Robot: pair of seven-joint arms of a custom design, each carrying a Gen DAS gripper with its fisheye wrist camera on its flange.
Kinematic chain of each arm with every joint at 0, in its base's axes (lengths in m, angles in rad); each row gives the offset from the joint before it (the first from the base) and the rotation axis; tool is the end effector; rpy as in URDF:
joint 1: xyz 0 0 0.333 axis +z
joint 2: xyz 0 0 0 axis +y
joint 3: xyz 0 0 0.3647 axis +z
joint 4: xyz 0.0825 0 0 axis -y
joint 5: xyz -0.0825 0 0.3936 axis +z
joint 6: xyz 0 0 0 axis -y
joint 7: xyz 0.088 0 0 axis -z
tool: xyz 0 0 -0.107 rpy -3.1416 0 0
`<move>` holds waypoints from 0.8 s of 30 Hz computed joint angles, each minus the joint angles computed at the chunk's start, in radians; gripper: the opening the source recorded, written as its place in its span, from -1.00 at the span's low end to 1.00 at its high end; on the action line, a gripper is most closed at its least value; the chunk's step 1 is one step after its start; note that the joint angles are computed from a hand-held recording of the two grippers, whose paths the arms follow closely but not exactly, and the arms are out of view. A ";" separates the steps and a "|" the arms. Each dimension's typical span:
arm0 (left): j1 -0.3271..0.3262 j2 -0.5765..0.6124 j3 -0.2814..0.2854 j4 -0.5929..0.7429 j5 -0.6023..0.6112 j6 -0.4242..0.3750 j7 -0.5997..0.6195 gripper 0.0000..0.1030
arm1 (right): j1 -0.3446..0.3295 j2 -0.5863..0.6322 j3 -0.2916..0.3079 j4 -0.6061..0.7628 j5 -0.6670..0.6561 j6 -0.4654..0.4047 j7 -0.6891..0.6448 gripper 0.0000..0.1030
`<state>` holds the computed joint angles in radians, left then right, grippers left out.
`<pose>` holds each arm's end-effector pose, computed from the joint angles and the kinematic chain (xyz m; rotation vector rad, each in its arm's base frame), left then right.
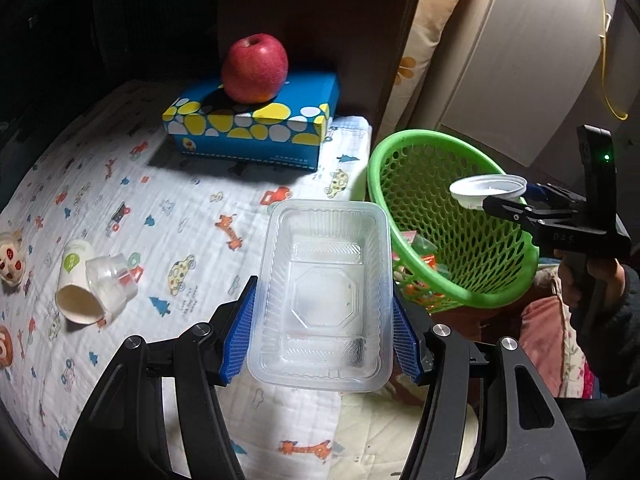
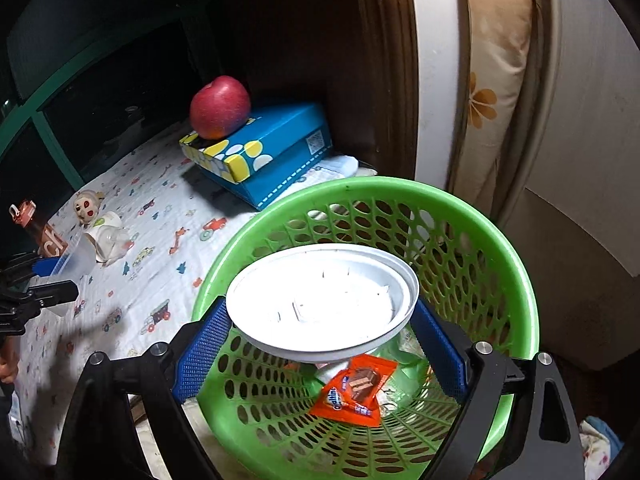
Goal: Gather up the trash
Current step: 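Carry the tray and lid to the green basket and release both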
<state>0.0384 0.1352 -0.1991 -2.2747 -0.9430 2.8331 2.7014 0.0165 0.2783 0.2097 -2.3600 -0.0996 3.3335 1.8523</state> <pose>0.5632 -0.0472 0.3703 -1.5155 2.3690 -0.8291 0.5613 0.1354 0.3339 -1.7750 1.7387 -0.4217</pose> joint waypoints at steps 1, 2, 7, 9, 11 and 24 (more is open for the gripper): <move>-0.007 0.004 -0.004 0.008 0.007 -0.002 -0.010 0.15 | -0.037 0.002 0.023 -0.006 -0.012 0.010 0.003 0.69; -0.014 0.009 -0.009 0.014 0.014 -0.002 -0.018 0.15 | -0.049 -0.004 0.027 -0.024 -0.019 0.024 0.005 0.69; -0.041 0.037 -0.027 0.049 0.076 -0.002 -0.087 0.15 | -0.074 -0.008 0.012 -0.064 -0.071 0.089 0.050 0.73; -0.042 0.047 -0.038 0.064 0.084 -0.017 -0.102 0.15 | -0.091 -0.011 0.011 -0.077 -0.108 0.119 0.080 0.74; -0.046 0.056 -0.045 0.074 0.107 -0.026 -0.119 0.15 | -0.070 -0.028 -0.030 -0.102 -0.118 0.157 0.089 0.74; -0.112 0.147 -0.079 0.131 0.371 -0.018 -0.337 0.17 | -0.067 -0.076 -0.105 -0.155 -0.266 0.234 0.253 0.74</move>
<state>-0.0733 0.2818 -0.2779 -2.1433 -0.5723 2.8152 2.3645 -0.0505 0.2025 0.1043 -2.5155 -0.3660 3.5678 2.1050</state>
